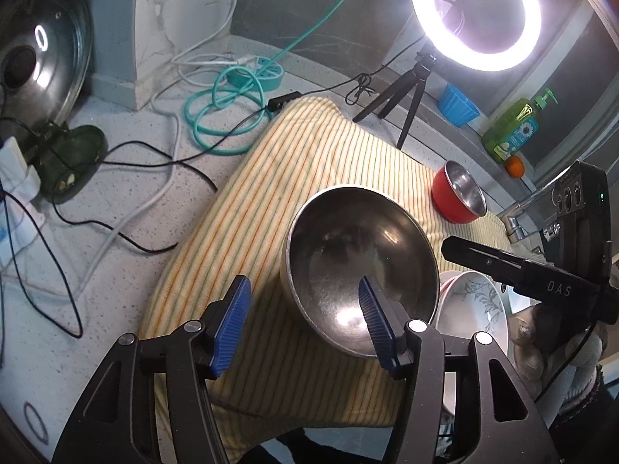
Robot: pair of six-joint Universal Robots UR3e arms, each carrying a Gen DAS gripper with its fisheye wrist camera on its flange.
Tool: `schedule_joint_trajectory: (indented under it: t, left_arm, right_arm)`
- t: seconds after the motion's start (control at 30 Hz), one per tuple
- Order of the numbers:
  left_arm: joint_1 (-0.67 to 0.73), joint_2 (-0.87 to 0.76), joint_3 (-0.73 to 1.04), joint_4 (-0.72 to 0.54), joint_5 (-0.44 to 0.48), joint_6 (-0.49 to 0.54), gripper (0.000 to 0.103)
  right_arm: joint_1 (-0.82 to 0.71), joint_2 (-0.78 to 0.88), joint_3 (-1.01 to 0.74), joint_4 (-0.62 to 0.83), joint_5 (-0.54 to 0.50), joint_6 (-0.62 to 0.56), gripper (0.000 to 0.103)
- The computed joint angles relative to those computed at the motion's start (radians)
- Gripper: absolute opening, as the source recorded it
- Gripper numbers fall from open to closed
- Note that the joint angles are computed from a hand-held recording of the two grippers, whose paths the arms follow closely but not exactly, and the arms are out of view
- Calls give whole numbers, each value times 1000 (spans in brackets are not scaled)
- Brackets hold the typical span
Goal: Organize plates and bowls
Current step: 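Move the left gripper to the rim of the red-bottomed steel bowl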
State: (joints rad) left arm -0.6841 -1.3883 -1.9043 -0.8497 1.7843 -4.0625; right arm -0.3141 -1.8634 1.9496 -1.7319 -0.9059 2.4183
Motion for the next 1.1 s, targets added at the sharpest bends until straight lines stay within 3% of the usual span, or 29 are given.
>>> schedule_joint_trajectory:
  t: [0.3,0.6,0.83,1.1]
  left_arm:
    - [-6,-28,51,7,6,32,60]
    - [9,-83,123,56,-29,87,60]
    - [38,-199,241,91,-104,177,60]
    - [91,-415,497,76,-241,300,60]
  right_arm:
    - [-167,-105,-22,172,40,-121,84]
    - [-458,-189,-65,391,66,-293,85]
    - [-591,-123,-121,408,82,-288,84]
    - [-566,31,-182,276,105,-157,84]
